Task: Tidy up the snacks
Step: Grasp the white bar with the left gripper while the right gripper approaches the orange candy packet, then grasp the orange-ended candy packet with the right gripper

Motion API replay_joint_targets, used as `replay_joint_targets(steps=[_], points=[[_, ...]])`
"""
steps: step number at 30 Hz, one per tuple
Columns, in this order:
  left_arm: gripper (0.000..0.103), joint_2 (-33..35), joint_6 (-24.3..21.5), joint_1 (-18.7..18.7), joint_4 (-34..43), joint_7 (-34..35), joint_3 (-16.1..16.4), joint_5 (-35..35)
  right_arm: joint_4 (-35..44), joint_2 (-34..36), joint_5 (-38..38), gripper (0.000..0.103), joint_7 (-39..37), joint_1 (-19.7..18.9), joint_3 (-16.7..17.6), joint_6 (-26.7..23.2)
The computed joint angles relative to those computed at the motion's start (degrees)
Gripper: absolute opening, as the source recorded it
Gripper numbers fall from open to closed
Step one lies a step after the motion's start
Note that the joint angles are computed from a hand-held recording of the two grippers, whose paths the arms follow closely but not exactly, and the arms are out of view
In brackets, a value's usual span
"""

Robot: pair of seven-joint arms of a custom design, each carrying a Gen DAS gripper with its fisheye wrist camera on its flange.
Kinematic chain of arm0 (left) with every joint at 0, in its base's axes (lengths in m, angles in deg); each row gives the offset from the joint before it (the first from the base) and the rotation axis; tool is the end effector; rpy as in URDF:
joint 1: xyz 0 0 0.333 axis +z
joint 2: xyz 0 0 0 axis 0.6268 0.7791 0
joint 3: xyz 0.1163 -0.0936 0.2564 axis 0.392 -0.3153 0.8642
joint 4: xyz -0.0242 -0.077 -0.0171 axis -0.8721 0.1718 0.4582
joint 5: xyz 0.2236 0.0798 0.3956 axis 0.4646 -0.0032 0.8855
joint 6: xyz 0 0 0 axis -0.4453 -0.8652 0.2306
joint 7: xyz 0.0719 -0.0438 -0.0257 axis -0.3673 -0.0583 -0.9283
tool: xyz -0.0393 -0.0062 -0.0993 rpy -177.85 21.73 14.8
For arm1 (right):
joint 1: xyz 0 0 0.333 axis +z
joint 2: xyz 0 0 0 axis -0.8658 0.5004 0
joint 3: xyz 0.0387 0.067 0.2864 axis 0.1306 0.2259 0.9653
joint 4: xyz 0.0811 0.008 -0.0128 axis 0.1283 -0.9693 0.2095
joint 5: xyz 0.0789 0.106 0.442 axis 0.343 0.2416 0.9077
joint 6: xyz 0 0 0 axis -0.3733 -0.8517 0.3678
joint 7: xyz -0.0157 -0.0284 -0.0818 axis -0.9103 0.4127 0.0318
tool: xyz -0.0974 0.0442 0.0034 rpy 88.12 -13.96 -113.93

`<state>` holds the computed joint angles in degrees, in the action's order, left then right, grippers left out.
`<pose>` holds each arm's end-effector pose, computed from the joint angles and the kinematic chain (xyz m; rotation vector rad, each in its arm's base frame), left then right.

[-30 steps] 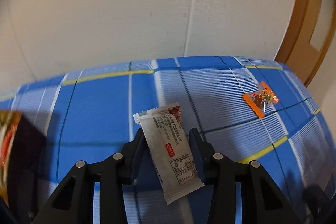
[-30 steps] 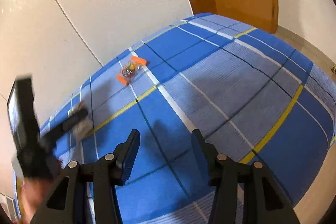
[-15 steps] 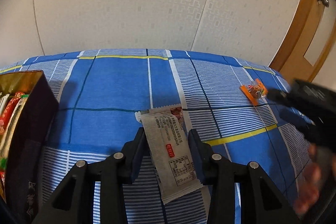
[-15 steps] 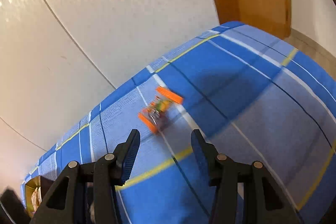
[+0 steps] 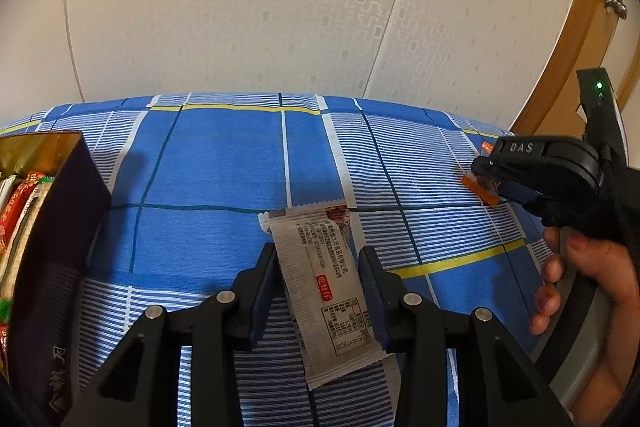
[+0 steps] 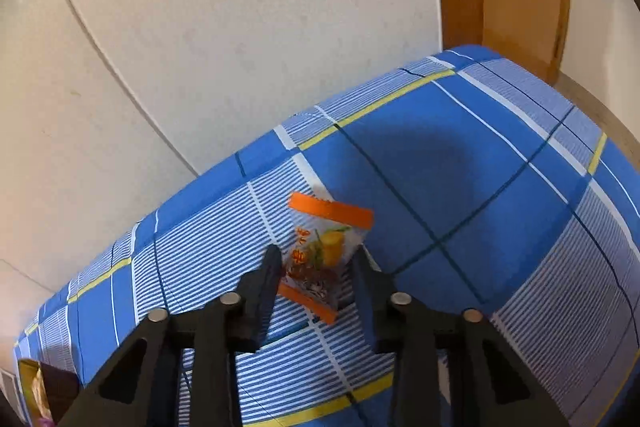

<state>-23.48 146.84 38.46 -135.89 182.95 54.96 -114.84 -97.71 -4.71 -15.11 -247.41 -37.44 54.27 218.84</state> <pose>0.6553 -0.1028 0.3754 -1.5107 2.3238 -0.9988 0.6294 0.2700 0.3759 -0.8745 2.4270 -0.6415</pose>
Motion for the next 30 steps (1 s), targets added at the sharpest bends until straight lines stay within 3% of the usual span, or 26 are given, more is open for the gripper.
replay_joint_targets(steps=[8,12,15,20,23,30], points=[[0.04,-0.7,0.3,0.1,-0.9,-0.2,0.1,-0.4,-4.6,-3.6,-1.1,0.029,0.3,0.1,1.2,1.3],[0.039,-2.0,0.1,0.2,-2.3,0.9,0.5,-1.1,-8.0,-6.8,-1.7,0.029,3.5,0.1,2.7,5.3],[0.038,-3.4,-0.6,0.2,-3.9,2.5,1.2,-2.4,-8.6,-8.1,-1.3,0.029,1.9,0.9,4.5,2.7],[0.036,-6.2,-1.5,0.2,-6.9,4.8,2.8,-4.6,-10.9,-9.9,-0.1,0.029,3.0,2.1,6.8,2.5],[0.036,-8.4,1.0,-0.4,-9.6,5.0,3.5,-3.9,-11.3,-9.8,0.3,0.029,4.5,2.9,7.8,2.0],[0.034,-13.9,0.9,-1.7,-14.8,6.9,6.5,-5.1,-10.3,-8.7,-4.3,0.029,8.8,4.7,8.6,2.4]])
